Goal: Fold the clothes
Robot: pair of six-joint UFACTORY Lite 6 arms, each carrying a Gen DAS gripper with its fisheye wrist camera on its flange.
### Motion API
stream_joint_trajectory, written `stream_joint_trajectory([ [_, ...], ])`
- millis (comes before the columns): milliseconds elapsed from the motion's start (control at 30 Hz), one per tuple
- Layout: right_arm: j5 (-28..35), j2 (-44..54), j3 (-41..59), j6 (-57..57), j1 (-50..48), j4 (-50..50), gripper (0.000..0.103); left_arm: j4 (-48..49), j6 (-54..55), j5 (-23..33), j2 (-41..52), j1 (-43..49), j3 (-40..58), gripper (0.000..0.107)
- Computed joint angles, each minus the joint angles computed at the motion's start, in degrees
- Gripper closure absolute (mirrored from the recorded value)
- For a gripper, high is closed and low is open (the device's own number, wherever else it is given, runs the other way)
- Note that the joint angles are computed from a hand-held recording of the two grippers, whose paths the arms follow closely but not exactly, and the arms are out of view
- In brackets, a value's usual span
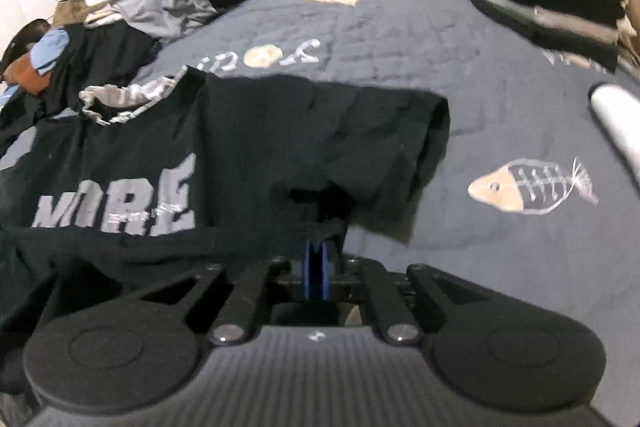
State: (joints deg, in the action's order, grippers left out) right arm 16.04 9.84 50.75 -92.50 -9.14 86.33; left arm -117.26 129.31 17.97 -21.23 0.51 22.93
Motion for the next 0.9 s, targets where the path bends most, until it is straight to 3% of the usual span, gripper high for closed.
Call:
stream_joint_trajectory([
  [100, 2.2, -3.0, -1.87, -1.38, -0.86, -0.91, 0.09, 10.75, -8.22, 3.55, -0.86, 6.55, 0.74, 0.007],
  [167, 2.42, -3.95, -3.06, -3.42, -0.86, -0.27, 0.085, 17.59, -12.61, 6.4, 0.38, 10.8, 2.25, 0.018],
  [233, 3.13, -3.8, -3.71, -2.79, -0.89, -1.22, 0.081, 21.72, -16.56, 7.64, 2.64, 13.73, 3.89, 0.043],
  [333, 4.14, -4.03, -4.41, -1.84, -0.18, -2.18, 0.079, 25.2, -20.68, 7.86, 5.68, 16.32, 5.89, 0.047],
  [433, 4.13, -5.92, -6.16, -3.91, 1.55, -0.24, 0.075, 20.79, -16.81, 5.06, 7.05, 14.42, 6.03, 0.042],
  [533, 4.05, -7.12, -7.21, -6.22, 3.5, 3.19, 0.072, 10.64, -6.6, 2.5, 8.42, 11.19, 5.95, 0.024],
  [567, 4.13, -7.35, -7.42, -6.85, 4.03, 4.17, 0.071, 7.93, -3.7, 1.84, 9.29, 10.09, 6.31, 0.023],
  [767, -0.1, -4.83, -6.0, -8.76, 8.22, 6.94, 0.066, -13.97, 20.61, -2.56, 16.79, 3.29, 9.33, 0.027],
  [900, -1.08, -2.95, -4.87, -8.42, 9.65, 6.87, 0.065, -19.84, 27.78, -2.96, 21.85, 1.83, 10.96, 0.045],
])
